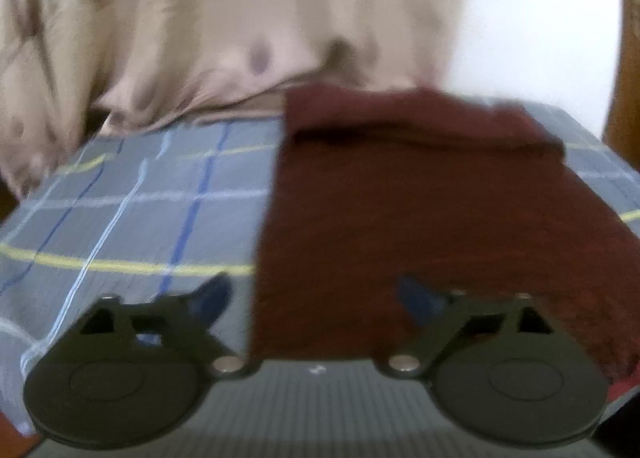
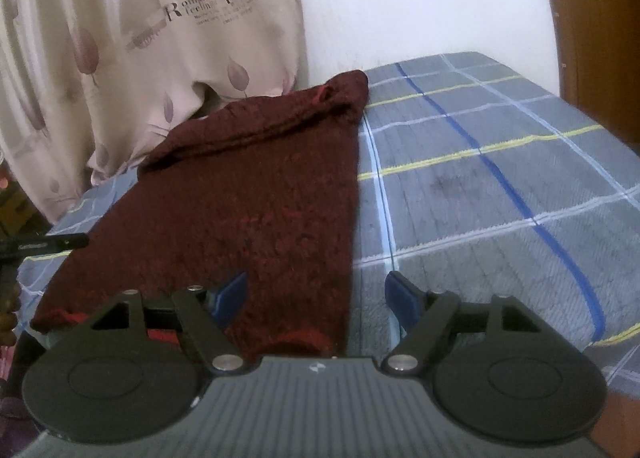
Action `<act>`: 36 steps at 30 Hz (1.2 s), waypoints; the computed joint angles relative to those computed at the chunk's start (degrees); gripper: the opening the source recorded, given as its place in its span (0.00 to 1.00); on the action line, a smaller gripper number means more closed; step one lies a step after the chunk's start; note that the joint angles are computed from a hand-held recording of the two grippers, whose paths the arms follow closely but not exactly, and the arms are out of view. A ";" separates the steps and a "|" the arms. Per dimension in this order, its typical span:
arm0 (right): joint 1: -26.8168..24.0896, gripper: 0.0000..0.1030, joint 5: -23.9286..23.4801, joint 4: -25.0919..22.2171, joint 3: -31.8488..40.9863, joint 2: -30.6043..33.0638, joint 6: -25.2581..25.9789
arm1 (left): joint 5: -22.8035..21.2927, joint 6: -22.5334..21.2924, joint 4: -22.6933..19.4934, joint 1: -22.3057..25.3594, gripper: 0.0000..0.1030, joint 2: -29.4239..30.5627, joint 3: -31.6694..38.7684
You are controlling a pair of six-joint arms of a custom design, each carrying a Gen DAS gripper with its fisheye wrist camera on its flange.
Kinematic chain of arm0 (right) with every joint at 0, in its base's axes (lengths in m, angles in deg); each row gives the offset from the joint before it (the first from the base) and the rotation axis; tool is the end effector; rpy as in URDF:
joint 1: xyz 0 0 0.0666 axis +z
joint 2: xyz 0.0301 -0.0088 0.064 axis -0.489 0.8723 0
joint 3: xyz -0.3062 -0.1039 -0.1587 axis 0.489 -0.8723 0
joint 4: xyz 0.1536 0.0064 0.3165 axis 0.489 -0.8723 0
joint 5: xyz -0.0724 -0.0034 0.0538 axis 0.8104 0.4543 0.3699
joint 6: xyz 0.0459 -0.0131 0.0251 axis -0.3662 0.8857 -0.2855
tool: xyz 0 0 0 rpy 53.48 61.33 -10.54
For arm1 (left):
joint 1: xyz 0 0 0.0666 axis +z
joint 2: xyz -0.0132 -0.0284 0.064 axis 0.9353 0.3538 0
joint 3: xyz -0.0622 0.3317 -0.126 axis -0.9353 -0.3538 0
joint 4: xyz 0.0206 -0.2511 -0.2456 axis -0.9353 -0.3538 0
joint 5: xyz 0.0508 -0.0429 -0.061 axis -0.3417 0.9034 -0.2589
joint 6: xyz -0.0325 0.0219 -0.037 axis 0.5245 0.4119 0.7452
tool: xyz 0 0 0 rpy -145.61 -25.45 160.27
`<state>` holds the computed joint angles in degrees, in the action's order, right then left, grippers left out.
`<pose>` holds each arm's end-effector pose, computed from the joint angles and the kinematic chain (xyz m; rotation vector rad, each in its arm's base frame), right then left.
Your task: Fold small clothes
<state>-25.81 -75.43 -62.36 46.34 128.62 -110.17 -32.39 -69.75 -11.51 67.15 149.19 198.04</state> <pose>0.5192 0.0331 0.3250 0.2991 2.1400 0.3123 0.6728 -0.0299 0.3628 0.2407 2.2106 -0.0939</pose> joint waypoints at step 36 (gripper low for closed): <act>-7.15 0.16 -28.55 1.74 4.17 4.21 -18.31 | 45.36 8.75 -19.86 9.99 0.14 12.71 16.32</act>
<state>-32.96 -103.98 -60.62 50.52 132.83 -128.48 12.97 -61.00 -31.38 77.15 161.89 214.35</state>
